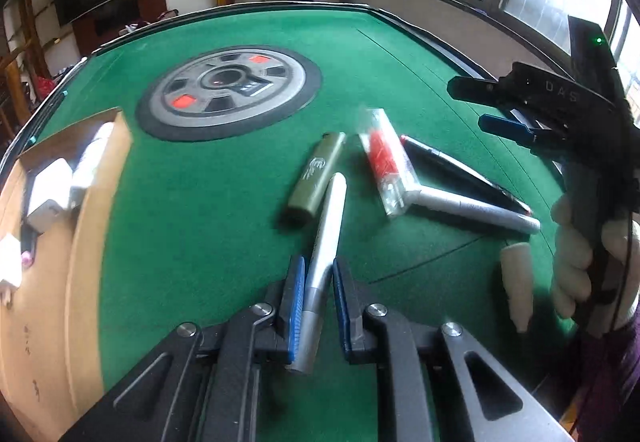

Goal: Organize rigid objects
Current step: 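Grasp the white stick with the left tool while the right tool grasps the clear red-capped tube, then lower the white stick and red tube into the box and open both tools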

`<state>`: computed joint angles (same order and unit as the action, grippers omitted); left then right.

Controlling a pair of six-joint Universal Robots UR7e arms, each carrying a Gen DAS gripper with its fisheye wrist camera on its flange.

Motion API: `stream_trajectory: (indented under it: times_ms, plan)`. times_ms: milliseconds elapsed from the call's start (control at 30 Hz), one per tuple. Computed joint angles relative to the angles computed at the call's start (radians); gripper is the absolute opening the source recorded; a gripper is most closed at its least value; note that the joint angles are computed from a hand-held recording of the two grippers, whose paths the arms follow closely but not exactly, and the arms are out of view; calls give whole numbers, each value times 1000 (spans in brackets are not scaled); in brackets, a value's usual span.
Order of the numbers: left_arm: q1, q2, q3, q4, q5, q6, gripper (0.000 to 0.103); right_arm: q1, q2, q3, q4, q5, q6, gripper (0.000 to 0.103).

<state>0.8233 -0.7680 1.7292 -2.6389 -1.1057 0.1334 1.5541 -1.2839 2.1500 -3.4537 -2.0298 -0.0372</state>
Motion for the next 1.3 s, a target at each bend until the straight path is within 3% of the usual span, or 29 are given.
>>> stream_trajectory:
  times_ms: [133, 200, 233, 267, 300, 367, 467, 567, 667, 800, 900, 933, 1000, 1033, 1067, 1133, 1200, 1233, 1300]
  plan:
    - [-6, -16, 4, 26, 4, -34, 18, 3, 4, 0, -2, -12, -4, 76]
    - [-13, 2, 0, 5, 18, -23, 35, 6, 9, -5, 0, -27, 1, 76]
    - [-25, 12, 0, -1, 42, -18, 53, 6, 11, -7, 1, -31, 2, 76]
    - [-35, 20, 7, -14, 58, -7, 55, 6, 14, -9, 1, -37, 1, 76]
    - [-50, 20, 14, -14, 76, 5, 53, 7, 17, -13, 4, -43, -1, 76]
    - [-56, 0, 26, 6, 50, 4, 12, 7, 21, -17, 5, -49, -5, 76]
    - [-50, -56, 62, 3, 9, -45, 11, 8, 27, -21, 15, -54, -8, 76]
    - [-21, -158, 117, -25, -95, -118, 12, 18, 38, -25, 4, -72, -20, 76]
    - [-4, -255, 167, -53, -144, -147, 12, 48, 44, -32, -7, -109, -28, 76]
    - [17, -343, 204, -54, -161, -168, 12, 78, 13, -38, 155, -22, 41, 76]
    - [39, -395, 232, -67, -163, -191, 12, 112, 47, -98, 294, -43, 62, 75]
    - [60, -385, 211, -72, -169, -186, 12, 124, 67, -121, 326, -70, 68, 72]
    - [81, -410, 217, -83, -167, -192, 12, 140, 109, -167, 390, -132, 87, 55]
    - [88, -404, 213, -96, -161, -190, 12, 143, 126, -188, 427, -152, 100, 41]
    - [91, -404, 213, -110, -152, -193, 12, 143, 142, -207, 462, -169, 117, 36]
    - [105, -416, 217, -124, -135, -191, 12, 145, 174, -237, 499, -226, 150, 36]
    - [124, -415, 215, -144, -115, -188, 12, 143, 196, -247, 490, -268, 158, 25]
    - [135, -410, 210, -152, -106, -188, 12, 140, 198, -241, 475, -271, 157, 15]
    - [155, -412, 201, -152, -82, -195, 12, 133, 184, -225, 455, -249, 164, 12]
